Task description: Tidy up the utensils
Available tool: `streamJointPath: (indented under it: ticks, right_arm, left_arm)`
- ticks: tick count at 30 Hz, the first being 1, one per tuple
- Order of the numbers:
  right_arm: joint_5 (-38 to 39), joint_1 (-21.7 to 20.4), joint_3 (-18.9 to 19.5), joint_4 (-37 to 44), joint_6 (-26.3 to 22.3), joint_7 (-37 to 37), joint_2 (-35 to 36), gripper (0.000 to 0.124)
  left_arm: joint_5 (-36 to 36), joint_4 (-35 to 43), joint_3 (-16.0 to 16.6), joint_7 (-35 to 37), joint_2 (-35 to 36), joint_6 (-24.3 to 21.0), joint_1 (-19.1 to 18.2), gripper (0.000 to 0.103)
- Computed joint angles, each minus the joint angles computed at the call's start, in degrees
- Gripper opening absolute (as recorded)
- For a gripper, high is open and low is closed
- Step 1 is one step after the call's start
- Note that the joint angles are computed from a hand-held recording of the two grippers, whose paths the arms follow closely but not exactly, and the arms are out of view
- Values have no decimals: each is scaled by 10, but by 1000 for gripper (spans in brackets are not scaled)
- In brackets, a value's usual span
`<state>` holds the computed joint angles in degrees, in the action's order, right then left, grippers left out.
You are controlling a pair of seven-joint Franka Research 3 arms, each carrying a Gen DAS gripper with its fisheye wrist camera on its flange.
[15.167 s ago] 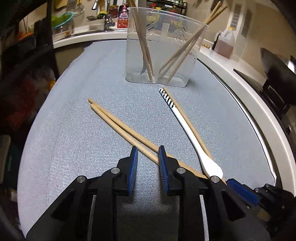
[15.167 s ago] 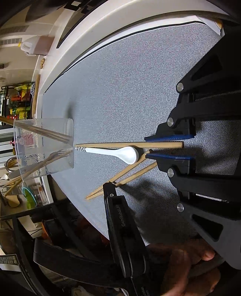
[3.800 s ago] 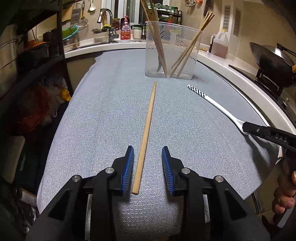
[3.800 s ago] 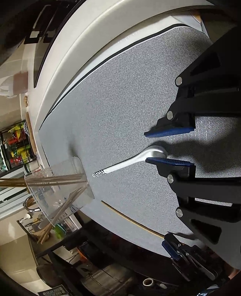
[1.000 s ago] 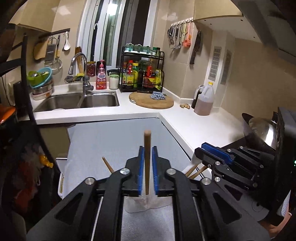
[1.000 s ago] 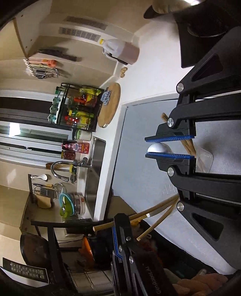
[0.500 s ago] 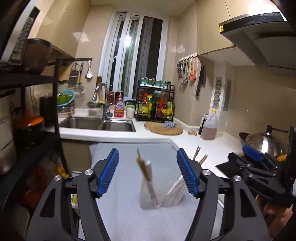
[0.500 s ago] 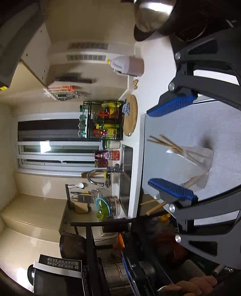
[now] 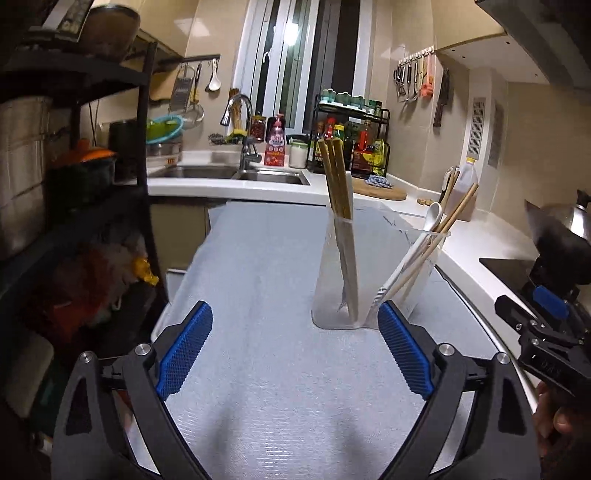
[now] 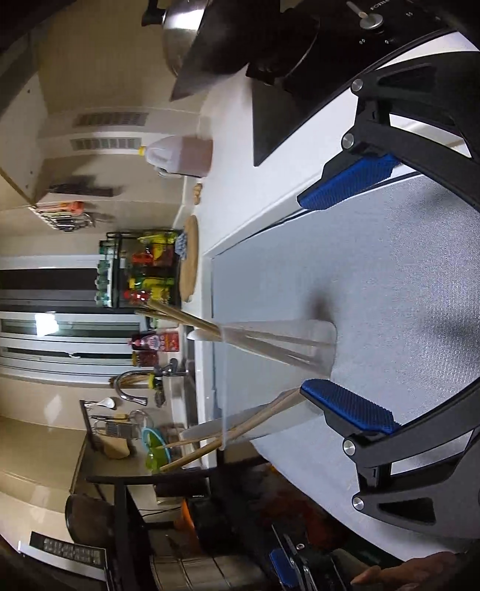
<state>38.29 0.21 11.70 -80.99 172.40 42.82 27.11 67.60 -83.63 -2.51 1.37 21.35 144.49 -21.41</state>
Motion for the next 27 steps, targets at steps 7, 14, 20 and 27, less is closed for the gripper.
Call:
streamJointPath:
  ticks: [7, 14, 20, 27]
  right_arm:
    - [-14, 4, -11, 4, -11, 28, 5, 94]
    - [5, -7, 6, -7, -11, 2, -2, 94]
    - [22, -10, 16, -16, 5, -27, -6, 95]
    - [24, -8, 14, -16, 7, -32, -6, 95]
  left_arm:
    - [-2, 8, 0, 5, 15, -10, -9, 93]
    - [17, 15, 6, 9, 22, -3, -22, 93]
    - [25, 10, 5, 1, 17, -10, -24, 93]
    - [29, 0, 2, -6, 9, -12, -22, 93]
